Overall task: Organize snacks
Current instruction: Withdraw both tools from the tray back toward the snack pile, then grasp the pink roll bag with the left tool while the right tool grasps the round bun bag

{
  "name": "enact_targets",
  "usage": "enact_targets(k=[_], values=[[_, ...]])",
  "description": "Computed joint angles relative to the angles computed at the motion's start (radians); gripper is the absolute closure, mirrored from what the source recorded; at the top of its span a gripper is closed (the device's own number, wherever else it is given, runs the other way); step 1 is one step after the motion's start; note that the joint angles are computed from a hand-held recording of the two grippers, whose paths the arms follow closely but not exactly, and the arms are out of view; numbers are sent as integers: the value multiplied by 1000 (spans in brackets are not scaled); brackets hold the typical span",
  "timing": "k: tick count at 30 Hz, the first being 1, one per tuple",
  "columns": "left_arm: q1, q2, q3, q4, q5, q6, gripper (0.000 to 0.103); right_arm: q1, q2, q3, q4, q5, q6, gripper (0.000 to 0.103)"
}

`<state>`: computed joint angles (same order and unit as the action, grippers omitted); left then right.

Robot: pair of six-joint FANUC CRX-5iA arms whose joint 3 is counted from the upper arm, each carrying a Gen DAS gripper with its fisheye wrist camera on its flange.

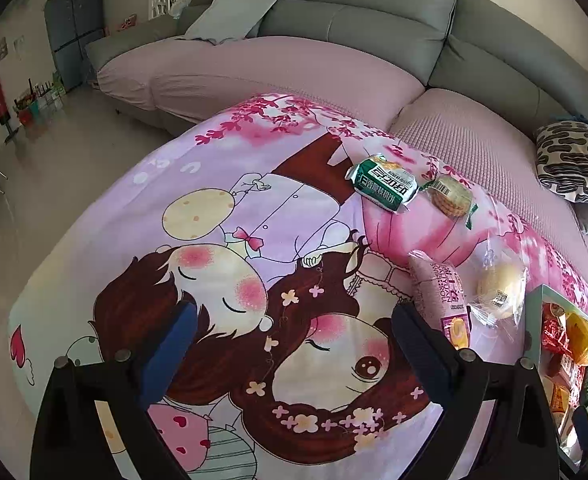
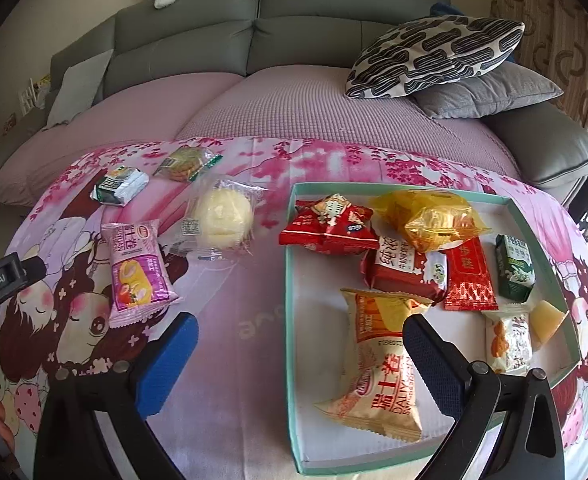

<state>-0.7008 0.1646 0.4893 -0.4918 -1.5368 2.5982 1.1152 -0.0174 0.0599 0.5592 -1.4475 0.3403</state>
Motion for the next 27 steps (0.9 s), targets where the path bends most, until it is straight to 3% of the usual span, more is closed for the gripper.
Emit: enact_targets(k=[15,27], values=[[14,19,-19,69,124,-87,5,-5,31,9,8,50,0,0],[31,28,-52,99,221,-68,4,-61,24,13,-47,88,-11,0]])
